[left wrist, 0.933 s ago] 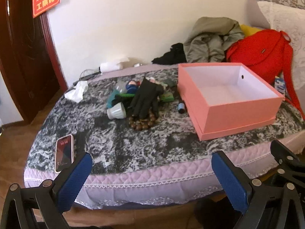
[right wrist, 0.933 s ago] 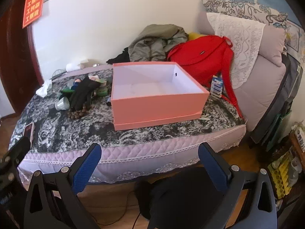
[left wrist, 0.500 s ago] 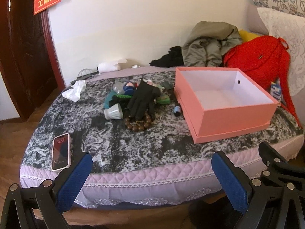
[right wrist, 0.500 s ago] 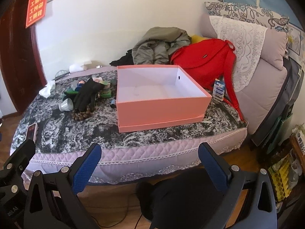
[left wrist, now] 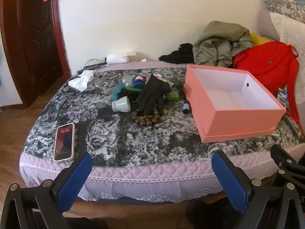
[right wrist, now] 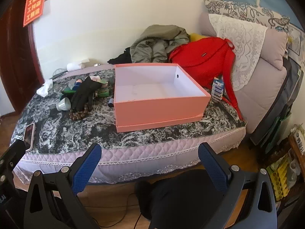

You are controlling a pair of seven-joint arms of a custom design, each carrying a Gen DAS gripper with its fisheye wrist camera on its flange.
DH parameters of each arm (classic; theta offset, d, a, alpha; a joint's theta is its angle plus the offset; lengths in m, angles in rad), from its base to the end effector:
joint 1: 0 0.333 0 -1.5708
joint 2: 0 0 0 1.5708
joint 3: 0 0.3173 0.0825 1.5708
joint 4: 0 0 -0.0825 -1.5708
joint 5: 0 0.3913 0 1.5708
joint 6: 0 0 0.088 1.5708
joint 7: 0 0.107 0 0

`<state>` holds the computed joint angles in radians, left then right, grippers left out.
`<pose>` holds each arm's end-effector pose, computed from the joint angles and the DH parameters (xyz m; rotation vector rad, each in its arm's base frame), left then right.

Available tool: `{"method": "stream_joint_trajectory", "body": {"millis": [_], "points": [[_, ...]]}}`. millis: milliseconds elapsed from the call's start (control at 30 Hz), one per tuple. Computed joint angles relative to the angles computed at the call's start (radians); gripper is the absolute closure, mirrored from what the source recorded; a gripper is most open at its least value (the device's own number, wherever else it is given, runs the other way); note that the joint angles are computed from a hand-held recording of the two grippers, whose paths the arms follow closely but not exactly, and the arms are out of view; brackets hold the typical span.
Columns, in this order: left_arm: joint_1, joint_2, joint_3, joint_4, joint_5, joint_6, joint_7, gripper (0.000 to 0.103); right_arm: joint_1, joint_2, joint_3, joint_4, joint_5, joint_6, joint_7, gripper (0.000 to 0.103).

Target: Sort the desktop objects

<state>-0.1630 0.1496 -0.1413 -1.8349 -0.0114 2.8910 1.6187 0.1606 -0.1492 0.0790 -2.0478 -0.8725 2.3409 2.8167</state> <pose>0.6301 -0.1912 0.5569 -1.4160 1.9834 -0.9626 0.5450 0.1231 0.5572 -1.2941 2.2186 -1.0553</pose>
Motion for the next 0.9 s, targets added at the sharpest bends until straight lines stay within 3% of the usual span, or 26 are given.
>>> {"method": "stream_joint_trajectory", "body": {"millis": [900], "points": [[-0.002, 0.013, 0.028, 0.002, 0.064, 0.024, -0.060, 0.000, 0.041, 0.047, 0.009, 0.069, -0.051, -0.005, -0.011, 0.000]]}}
